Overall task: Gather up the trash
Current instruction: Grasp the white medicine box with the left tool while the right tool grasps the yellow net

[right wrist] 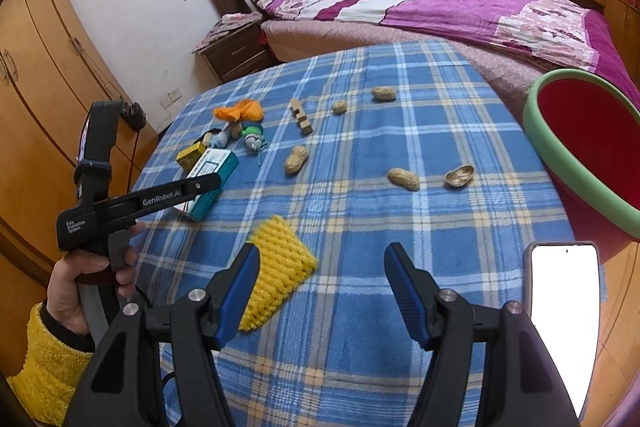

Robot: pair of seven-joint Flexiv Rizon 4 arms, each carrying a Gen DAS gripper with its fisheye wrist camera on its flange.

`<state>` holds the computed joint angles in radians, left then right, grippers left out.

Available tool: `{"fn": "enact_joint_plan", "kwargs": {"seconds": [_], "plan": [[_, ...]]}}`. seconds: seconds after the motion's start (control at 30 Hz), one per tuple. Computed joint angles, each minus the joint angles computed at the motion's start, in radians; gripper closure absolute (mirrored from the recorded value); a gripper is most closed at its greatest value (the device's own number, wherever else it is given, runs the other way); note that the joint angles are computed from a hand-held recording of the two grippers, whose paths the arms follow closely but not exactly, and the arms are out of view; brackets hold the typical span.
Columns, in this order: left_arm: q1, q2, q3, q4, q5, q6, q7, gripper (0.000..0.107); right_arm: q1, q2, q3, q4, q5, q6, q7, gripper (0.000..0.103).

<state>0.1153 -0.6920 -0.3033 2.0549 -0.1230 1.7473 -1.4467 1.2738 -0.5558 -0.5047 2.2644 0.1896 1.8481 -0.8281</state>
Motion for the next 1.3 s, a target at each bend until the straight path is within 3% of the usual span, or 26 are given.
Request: {"fn": "enact_joint_plan", "kwargs": {"seconds": [0.17,0.3,0.73,0.87,1.3], "plan": [[0.026,0.006,-0.02,0.029,0.019,0.03,-0.004,0.053,-0.017,-0.007,0.021,-0.013,-0.019,-0.015,0.002,0.036],[-0.015,0.025,0.034,0.055,0.03,0.073,-0.022,0.053,-0.041,-0.018,0.046,-0.034,-0.052,-0.036,0.005,0.036],[-0.015,0.047,0.053,0.092,0.067,0.121,-0.091,0.053,-0.087,-0.076,0.081,-0.105,-0.192,-0.11,0.051,0.035],[0.008,0.046,0.037,0.098,0.08,0.124,-0.107,0.053,-0.026,-0.098,0.014,-0.1,-0.212,-0.105,0.063,0.045],[0.026,0.045,0.027,0.107,0.104,0.131,-0.137,0.053,-0.056,-0.109,0.069,-0.118,-0.186,-0.052,0.004,0.075]]}}
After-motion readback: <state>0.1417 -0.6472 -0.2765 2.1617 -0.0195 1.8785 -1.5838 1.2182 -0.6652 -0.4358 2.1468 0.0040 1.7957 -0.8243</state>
